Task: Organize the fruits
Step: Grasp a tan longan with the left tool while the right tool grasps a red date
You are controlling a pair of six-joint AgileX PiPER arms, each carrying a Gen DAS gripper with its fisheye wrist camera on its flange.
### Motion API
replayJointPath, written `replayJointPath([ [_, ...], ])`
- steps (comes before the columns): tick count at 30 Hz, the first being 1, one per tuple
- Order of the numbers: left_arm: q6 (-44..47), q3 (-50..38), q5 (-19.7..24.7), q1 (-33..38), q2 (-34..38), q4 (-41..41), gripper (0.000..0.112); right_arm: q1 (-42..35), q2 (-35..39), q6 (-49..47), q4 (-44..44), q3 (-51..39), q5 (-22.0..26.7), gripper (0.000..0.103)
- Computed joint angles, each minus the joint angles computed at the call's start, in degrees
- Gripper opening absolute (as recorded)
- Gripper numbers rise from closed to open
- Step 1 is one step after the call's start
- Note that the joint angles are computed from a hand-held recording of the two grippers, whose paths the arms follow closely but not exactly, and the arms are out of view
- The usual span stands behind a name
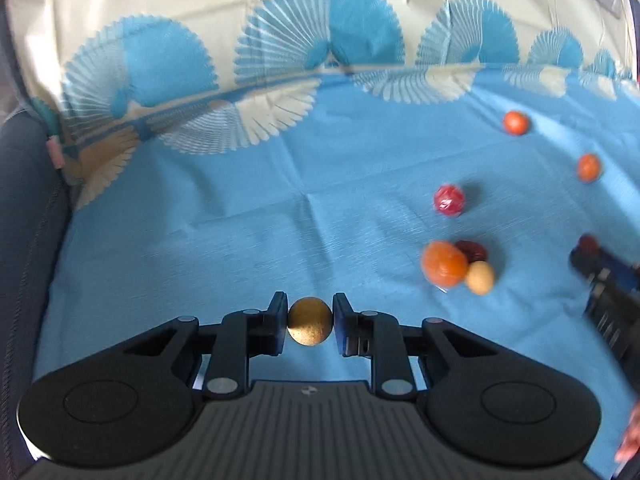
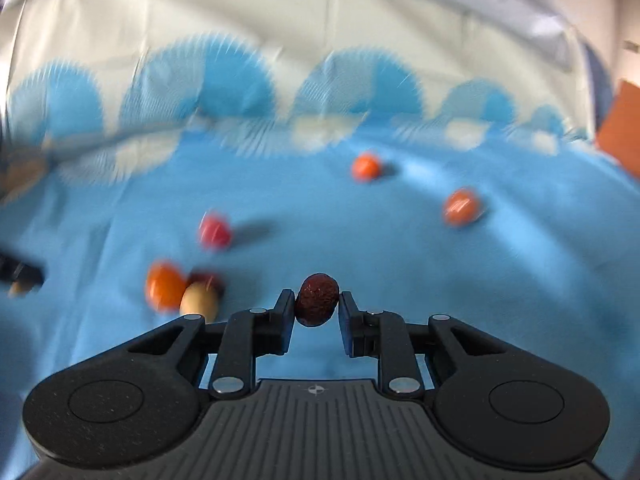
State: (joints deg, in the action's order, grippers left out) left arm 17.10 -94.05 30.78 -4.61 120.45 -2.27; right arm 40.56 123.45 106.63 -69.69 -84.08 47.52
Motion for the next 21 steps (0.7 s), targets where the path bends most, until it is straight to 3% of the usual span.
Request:
replayJointPath([
  [4,2.25,9.99,1.85,3.40,-12.18,-3.75,0.026,3.77,-11.46,4.50,-4.49,9.74,0.86,0.025],
  [10,9.74,24.34,7.04,12.57,-31.49,-8.58,0.026,16.46,-25.45,-2.12,1.96,16.83,2.69,0.025],
  [15,21.09,32.80,12.93,24.29,-44.42,-15.25,0.026,27.00,-28.98,-5.85,7.95,13.81,6.44,0.025],
  [21,38.40,38.27,22.03,41.25,-54.35,-27.32,0.026,35.41,-28.22,-9.74,8.85,6.54,10.22,0.025],
])
